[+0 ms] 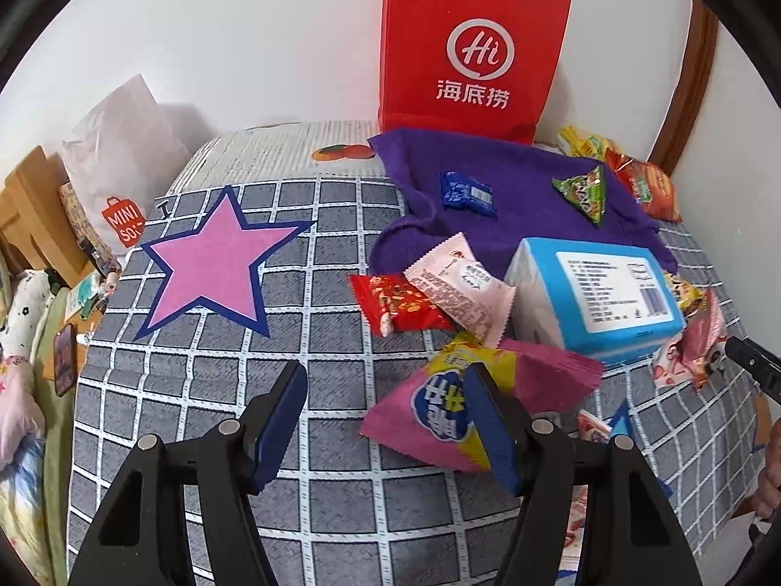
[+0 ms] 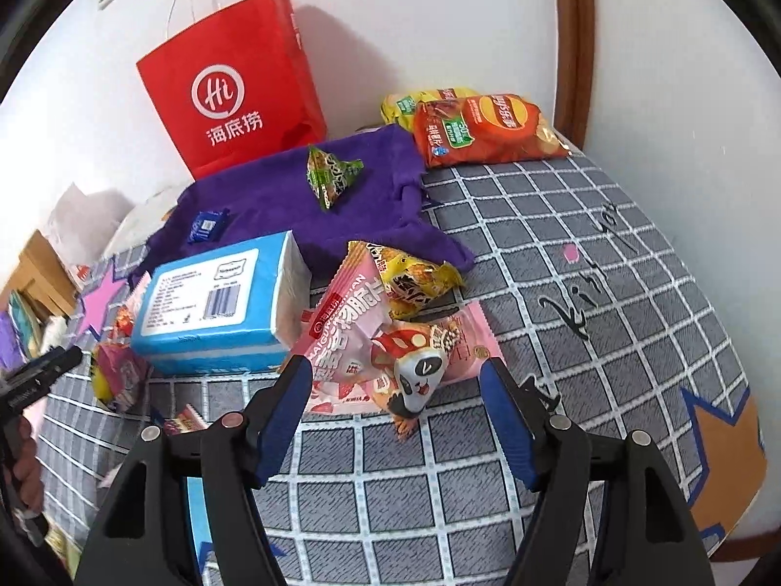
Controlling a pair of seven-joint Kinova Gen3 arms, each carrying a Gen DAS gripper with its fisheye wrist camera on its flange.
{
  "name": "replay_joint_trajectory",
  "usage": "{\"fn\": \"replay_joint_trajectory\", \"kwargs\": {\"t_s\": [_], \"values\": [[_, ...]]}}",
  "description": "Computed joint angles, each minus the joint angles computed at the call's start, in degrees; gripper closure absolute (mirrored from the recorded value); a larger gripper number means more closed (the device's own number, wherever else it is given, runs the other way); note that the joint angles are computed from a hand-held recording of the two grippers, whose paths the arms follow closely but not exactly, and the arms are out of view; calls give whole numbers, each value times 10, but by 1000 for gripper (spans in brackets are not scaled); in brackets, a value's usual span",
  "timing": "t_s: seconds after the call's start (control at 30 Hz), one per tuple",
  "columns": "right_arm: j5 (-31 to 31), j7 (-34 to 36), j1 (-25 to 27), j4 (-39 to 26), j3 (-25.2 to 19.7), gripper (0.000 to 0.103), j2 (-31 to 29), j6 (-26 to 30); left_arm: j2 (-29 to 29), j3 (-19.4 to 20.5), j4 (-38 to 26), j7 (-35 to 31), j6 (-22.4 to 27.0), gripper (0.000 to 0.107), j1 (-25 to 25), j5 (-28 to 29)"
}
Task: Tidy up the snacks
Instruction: 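Move both grippers back toward the snacks beside the tissue box, then grasp the pink panda-print bag with the right gripper while the left gripper grasps the pink-yellow chip bag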
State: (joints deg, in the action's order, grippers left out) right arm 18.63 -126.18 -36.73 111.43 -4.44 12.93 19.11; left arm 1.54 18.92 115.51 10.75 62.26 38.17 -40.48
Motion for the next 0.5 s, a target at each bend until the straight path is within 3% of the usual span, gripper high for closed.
{"fn": "replay_joint_trajectory", "kwargs": {"t_s": [0.33, 0.5], "values": [[167, -96, -116, -28, 76, 32, 66, 37, 2, -9, 7, -22, -17, 43, -16, 6], [240, -155, -142, -42, 88, 32, 86, 54, -3, -13, 14, -26, -32, 43, -22, 7]]}}
